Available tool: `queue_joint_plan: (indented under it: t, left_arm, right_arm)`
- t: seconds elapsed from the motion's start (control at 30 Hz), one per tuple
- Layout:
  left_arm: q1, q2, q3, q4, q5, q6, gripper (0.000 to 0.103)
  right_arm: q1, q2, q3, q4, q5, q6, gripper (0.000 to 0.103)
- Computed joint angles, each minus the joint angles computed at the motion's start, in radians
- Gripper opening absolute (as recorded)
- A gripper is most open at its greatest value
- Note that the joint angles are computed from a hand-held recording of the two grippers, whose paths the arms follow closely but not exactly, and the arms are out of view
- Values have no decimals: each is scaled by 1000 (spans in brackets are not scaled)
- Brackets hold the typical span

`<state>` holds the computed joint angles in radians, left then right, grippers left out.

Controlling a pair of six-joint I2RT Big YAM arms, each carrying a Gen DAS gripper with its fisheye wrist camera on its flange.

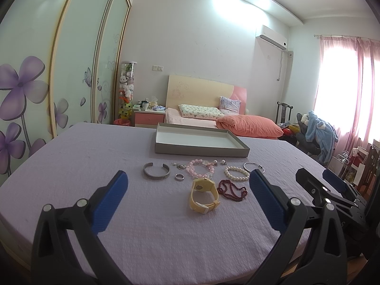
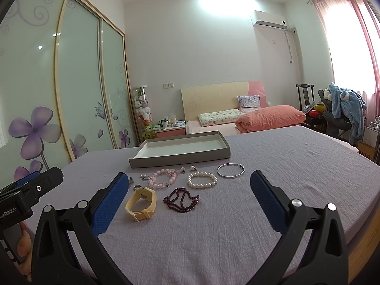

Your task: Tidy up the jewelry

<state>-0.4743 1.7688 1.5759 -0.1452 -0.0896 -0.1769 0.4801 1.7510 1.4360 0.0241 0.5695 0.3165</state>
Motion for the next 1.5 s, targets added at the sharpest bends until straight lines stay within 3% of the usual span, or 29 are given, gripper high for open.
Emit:
queue_joint_plan:
  t: [1.5]
  left_arm:
    - [4,-2,13,-15,1,-1,99]
  right_arm:
    - [1,-1,3,-20,-11,15,101]
